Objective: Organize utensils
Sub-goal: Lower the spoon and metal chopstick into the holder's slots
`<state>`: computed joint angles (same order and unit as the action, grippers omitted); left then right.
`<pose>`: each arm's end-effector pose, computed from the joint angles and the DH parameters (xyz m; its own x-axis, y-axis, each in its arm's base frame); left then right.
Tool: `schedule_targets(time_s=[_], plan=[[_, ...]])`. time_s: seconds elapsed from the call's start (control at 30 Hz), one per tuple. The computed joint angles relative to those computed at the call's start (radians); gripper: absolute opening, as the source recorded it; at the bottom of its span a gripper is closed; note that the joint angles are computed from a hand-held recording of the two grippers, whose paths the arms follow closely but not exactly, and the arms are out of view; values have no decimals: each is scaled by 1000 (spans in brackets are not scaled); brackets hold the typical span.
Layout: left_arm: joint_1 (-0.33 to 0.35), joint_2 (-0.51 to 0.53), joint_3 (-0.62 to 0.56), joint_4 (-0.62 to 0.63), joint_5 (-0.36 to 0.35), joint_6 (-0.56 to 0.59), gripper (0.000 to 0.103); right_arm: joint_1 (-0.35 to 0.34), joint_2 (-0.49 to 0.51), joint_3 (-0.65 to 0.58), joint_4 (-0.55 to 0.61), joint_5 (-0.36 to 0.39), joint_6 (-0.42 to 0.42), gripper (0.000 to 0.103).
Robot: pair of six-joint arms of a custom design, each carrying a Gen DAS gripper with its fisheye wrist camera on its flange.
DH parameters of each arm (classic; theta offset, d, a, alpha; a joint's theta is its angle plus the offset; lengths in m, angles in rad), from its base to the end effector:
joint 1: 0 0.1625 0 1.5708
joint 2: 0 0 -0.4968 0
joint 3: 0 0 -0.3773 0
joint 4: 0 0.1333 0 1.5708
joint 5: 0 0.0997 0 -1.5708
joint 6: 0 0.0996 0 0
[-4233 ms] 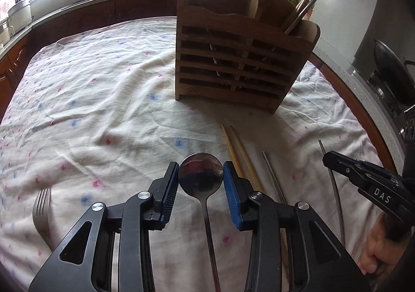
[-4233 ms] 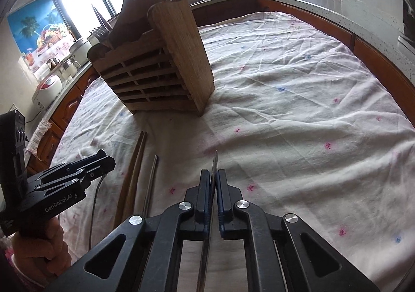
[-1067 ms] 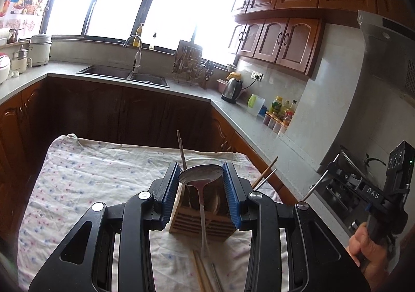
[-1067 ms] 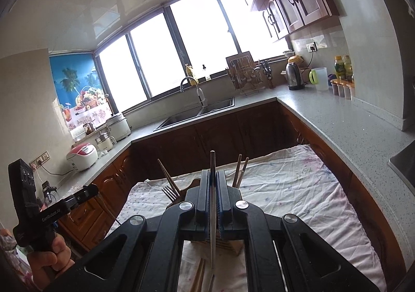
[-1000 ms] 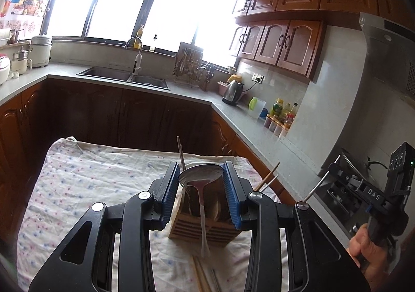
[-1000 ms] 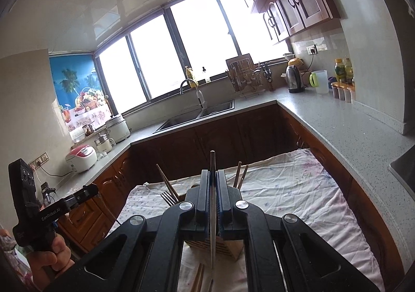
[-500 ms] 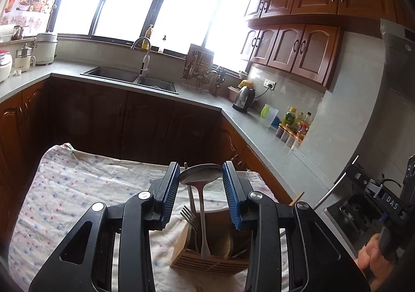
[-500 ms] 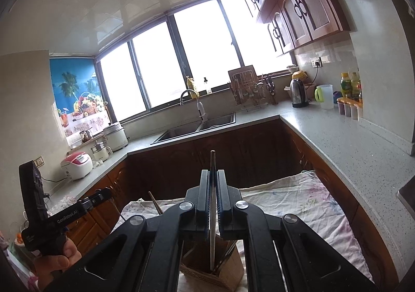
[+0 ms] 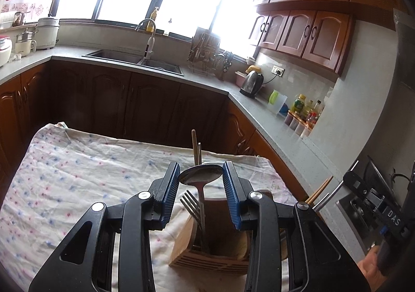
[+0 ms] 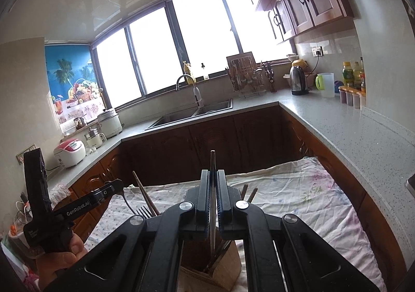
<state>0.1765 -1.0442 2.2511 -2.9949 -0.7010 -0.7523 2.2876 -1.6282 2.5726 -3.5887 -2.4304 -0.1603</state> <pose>-0.4507 -0.2931 0.1982 -0.8580 0.3253 -0.3976 0.5137 0.5393 -0.6673 0.2390 -0.1862 0.4094 -0.8676 0.0148 0.4971 -0.4578 0.3667 -0.8099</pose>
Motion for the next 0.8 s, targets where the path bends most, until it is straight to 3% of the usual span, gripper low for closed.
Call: schedule_targets(time_s=[0.37, 0.8], plan=[[14, 20, 30, 10, -60, -21, 33, -85, 1, 61, 23, 55, 59, 5], [12, 16, 29, 15, -56, -22, 33, -118, -30, 67, 45, 81, 78, 5]])
